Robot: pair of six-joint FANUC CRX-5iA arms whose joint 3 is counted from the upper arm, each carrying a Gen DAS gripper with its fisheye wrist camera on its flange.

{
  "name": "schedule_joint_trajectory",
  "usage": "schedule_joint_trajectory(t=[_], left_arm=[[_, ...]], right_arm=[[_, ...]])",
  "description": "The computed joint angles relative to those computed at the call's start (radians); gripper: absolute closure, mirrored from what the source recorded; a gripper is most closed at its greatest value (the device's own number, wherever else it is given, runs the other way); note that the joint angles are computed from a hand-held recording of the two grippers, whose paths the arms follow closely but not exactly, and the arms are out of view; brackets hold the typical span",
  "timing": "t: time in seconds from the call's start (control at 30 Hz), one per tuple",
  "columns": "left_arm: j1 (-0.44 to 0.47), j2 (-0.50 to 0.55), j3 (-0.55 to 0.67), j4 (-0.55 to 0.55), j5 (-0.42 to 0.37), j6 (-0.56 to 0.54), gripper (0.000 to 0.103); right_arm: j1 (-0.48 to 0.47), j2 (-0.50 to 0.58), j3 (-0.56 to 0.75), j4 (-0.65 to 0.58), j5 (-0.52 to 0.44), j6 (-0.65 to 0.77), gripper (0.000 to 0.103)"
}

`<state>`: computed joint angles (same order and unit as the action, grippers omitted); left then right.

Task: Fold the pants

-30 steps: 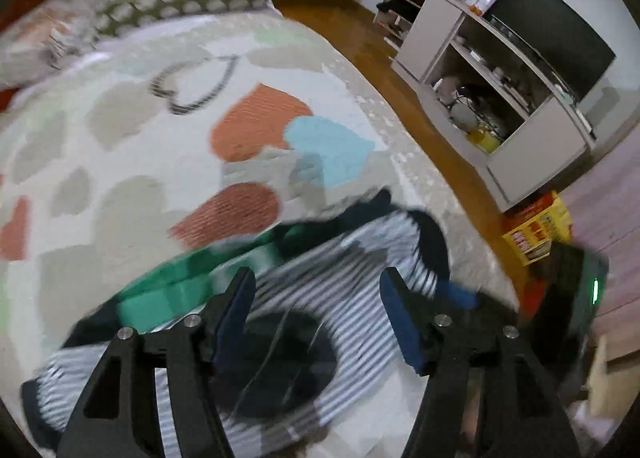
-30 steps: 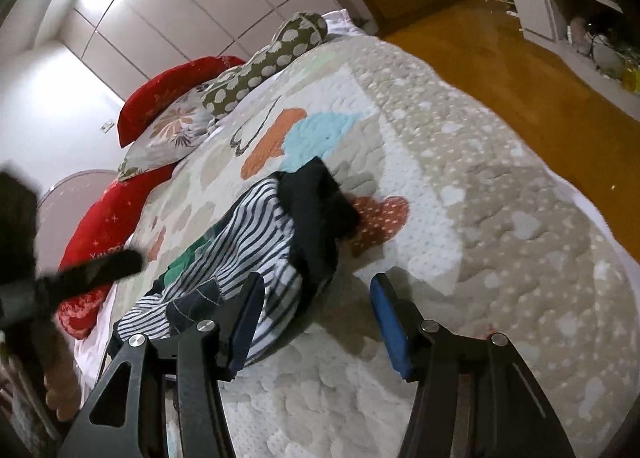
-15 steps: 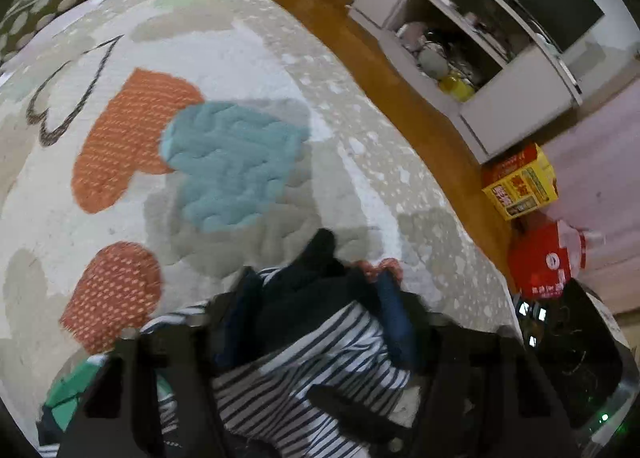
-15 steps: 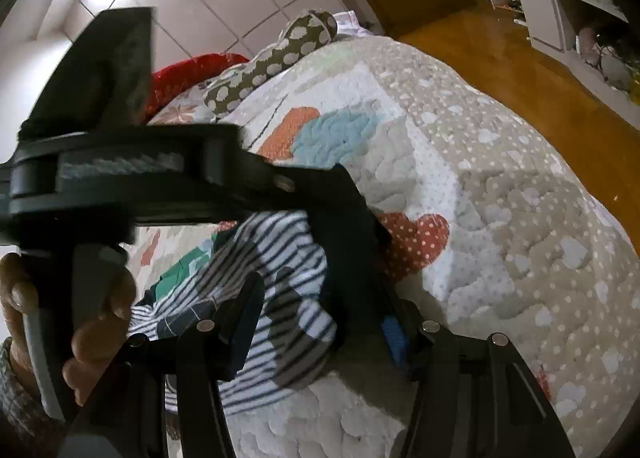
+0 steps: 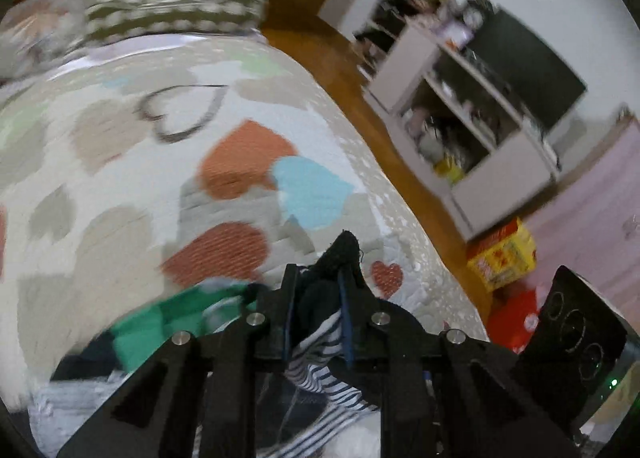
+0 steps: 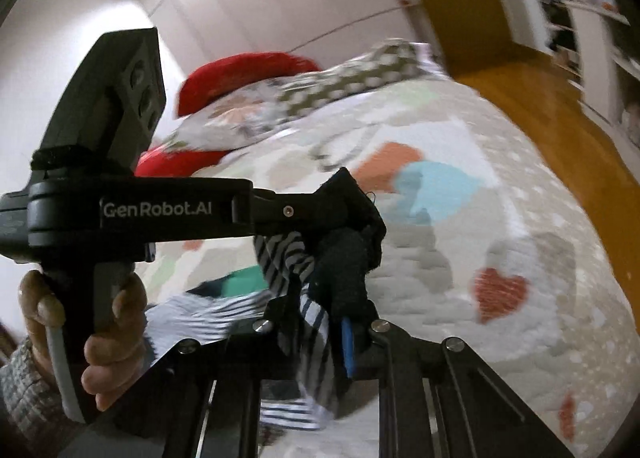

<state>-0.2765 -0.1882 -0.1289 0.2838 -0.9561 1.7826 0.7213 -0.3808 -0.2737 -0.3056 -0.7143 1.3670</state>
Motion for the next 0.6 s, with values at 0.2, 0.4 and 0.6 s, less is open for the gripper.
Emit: schedule_joint_trajectory(t=[0.2,0.4,0.6], left_arm=[[0.12,-0.243,-0.239,0.013,0.029,0.124,0.078],[0.164,-0.486,-0.319,-0.116,-0.031,0.337,0.043],[0.001,-0.637,-0.246,-0.489,-0.202,0.708,0.043]], right_arm=[[0.117,0.057,0.051,-0.054,-0.049,0.09,0.082],[0.188,0.134,0.1,-0.128,-0.151,0.18,0.052],[0.251,0.055,0.084,-0.034,-0.168,0.151,0.05]])
